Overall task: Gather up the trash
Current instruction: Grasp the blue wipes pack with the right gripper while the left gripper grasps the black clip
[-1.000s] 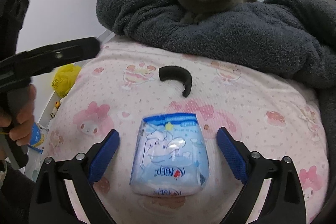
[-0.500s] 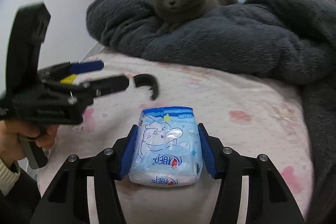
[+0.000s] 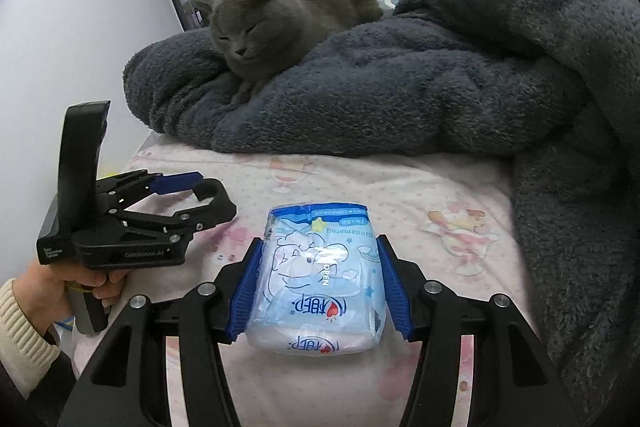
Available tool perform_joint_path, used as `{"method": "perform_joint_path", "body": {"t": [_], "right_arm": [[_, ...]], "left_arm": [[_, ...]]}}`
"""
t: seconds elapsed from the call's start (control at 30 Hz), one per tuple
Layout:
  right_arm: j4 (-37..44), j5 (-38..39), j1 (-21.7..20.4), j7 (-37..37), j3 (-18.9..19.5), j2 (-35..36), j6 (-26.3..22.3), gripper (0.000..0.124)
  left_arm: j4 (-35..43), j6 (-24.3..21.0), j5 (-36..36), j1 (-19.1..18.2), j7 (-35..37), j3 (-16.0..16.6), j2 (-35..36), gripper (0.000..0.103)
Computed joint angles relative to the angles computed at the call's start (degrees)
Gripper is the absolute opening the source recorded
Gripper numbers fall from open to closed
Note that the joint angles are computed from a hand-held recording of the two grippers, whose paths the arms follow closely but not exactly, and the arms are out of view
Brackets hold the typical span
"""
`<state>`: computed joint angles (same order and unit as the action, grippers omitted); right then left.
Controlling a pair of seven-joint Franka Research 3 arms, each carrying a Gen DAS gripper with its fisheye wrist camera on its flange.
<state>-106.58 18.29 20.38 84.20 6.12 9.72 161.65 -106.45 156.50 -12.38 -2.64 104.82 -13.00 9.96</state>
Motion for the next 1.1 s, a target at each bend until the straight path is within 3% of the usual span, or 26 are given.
{"method": "perform_joint_path", "body": {"t": [0.17, 0.5, 0.83, 1.1], "right_arm": [[-0.2, -0.2, 0.0, 0.4, -0.1, 0.0, -1.1, 0.057], [-1.5, 1.6, -0.1, 0.7, 0.2, -2.6, -0.3, 0.057], [-3.4, 1.9, 0.5, 1.8, 0.5, -4.5, 0.2, 0.057], [-3.9, 2.5, 1.5, 2.2, 1.2, -5.4, 0.1, 0.057]], "left_arm": [[0.9, -0.2, 2.8, -0.8, -0.9, 0.0, 0.9, 0.052], [-2.4, 0.5, -3.6, 0.3, 3.6, -1.0, -2.5, 0.051], [-8.4, 1.8, -6.2, -2.2, 4.7, 1.4, -8.1, 0.051], [-13.2, 3.7, 1.3, -3.3, -3.1, 3.8, -12.2, 0.051]]}}
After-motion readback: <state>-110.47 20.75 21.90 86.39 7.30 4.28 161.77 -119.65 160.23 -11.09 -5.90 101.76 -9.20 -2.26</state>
